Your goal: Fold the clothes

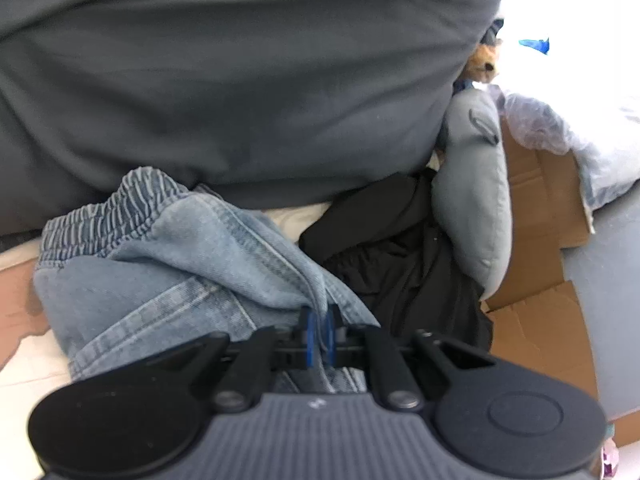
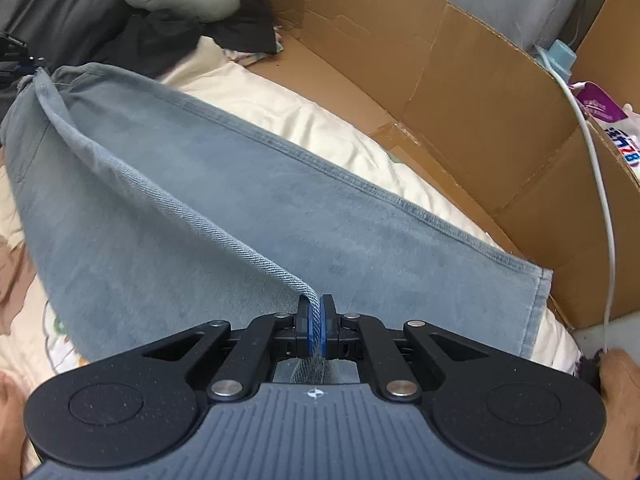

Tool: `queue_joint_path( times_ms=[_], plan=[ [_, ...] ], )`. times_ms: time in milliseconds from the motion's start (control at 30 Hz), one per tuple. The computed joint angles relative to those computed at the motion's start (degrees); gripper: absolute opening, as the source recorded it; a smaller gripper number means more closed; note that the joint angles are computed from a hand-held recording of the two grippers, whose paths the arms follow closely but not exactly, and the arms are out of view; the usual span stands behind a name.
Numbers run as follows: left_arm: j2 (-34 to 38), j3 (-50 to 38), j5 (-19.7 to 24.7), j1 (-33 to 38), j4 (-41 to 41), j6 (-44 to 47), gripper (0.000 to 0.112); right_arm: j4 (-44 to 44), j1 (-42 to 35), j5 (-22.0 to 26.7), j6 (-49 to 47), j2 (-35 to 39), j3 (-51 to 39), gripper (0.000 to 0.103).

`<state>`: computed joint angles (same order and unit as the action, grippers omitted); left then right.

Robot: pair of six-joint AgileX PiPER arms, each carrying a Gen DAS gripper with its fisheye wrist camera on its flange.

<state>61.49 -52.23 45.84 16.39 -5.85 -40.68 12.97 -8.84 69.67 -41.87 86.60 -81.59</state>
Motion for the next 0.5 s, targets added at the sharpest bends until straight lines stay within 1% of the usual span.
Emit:
queue_joint_path(
  times_ms=[300, 500],
  plan=[
    [6.41, -3.55, -0.58, -1.03, 0.95, -2.21, 0.007, -0.16, 1.02, -1.71, 3.53, 9.53, -7.80, 0.001],
    [11.78, -5.35, -2.83, -1.51, 1.39, -4.16, 0.007, -1.64, 2.30, -1.35, 5.05, 16.59, -14.26, 0.001]
  ],
)
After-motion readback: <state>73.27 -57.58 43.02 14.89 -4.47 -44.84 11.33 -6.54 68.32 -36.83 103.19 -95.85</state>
